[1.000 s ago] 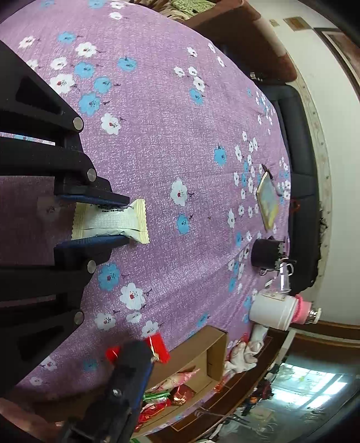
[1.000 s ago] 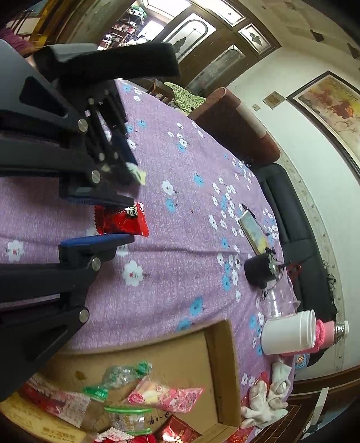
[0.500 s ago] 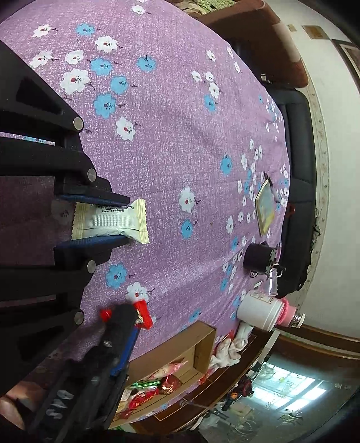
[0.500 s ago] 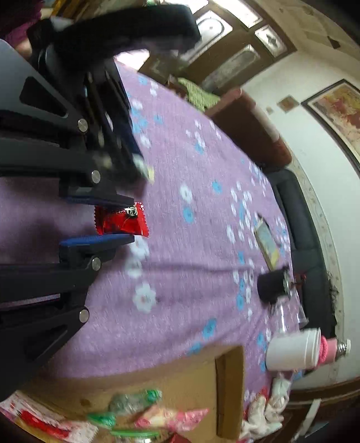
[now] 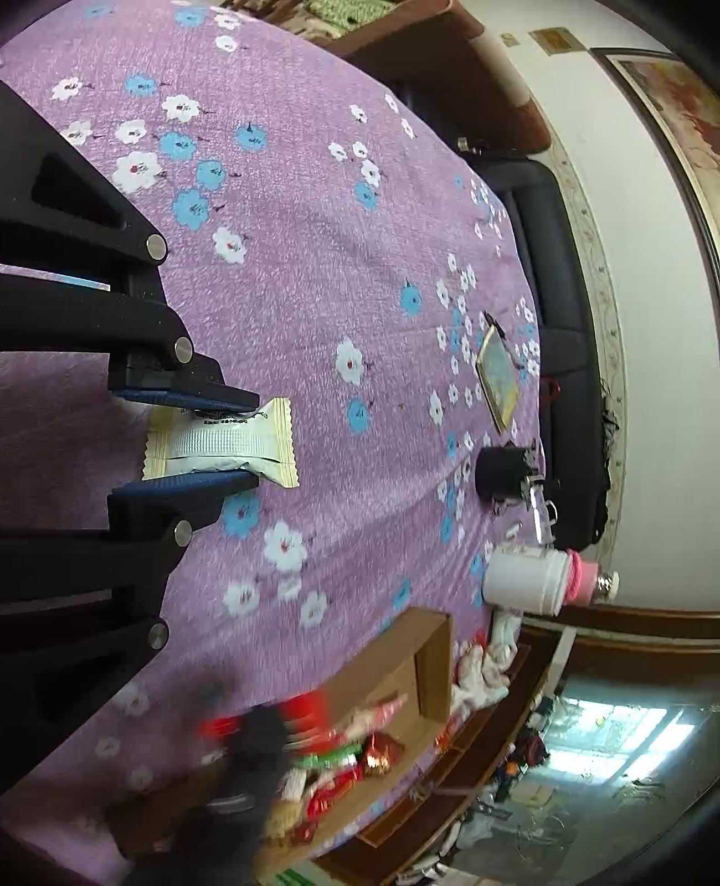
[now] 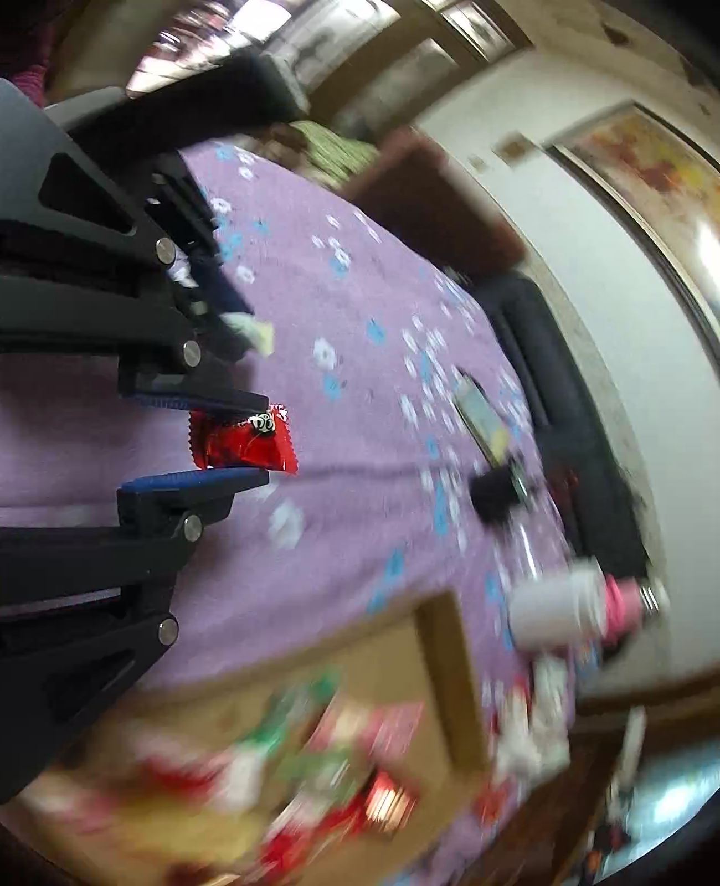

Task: Organize snacks
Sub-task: 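Lift the white candy with the left gripper while the right gripper holds the red packet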

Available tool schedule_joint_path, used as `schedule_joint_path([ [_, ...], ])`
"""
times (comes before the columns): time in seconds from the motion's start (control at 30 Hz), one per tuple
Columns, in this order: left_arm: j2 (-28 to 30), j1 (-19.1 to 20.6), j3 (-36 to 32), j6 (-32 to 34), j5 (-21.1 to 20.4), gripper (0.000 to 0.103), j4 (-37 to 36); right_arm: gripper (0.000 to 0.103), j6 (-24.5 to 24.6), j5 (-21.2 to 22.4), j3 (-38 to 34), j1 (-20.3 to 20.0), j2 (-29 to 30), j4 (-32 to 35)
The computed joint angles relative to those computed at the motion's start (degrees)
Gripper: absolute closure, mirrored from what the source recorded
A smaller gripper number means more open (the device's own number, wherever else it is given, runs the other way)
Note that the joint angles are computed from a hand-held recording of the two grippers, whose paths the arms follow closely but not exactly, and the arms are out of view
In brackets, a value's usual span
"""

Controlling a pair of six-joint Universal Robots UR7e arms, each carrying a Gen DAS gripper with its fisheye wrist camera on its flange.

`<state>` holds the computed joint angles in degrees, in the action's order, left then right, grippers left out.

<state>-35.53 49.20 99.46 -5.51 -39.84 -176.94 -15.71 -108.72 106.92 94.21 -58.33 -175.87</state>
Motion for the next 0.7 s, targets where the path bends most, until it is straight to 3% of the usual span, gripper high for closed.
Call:
schedule_joint_path([
  [0.17, -0.8, -0.1, 0.7, 0.5, -2.1, 0.082, -0.2, 0.085, 4.2, -1.9, 6.3, 1.0, -5.6, 0.7],
  [0.4, -0.1, 0.6, 0.0, 1.4, -3.7, 0.082, 0.9, 0.085, 0.1, -0.3, 12.6, 2.8, -11.2, -5.1],
  [0.7, -0.6, 0.8, 1.3, 2.8, -5.4, 0.082, -3.1, 0.085, -1.3, 2.8, 15.0, -0.8, -17.2, -4.4],
])
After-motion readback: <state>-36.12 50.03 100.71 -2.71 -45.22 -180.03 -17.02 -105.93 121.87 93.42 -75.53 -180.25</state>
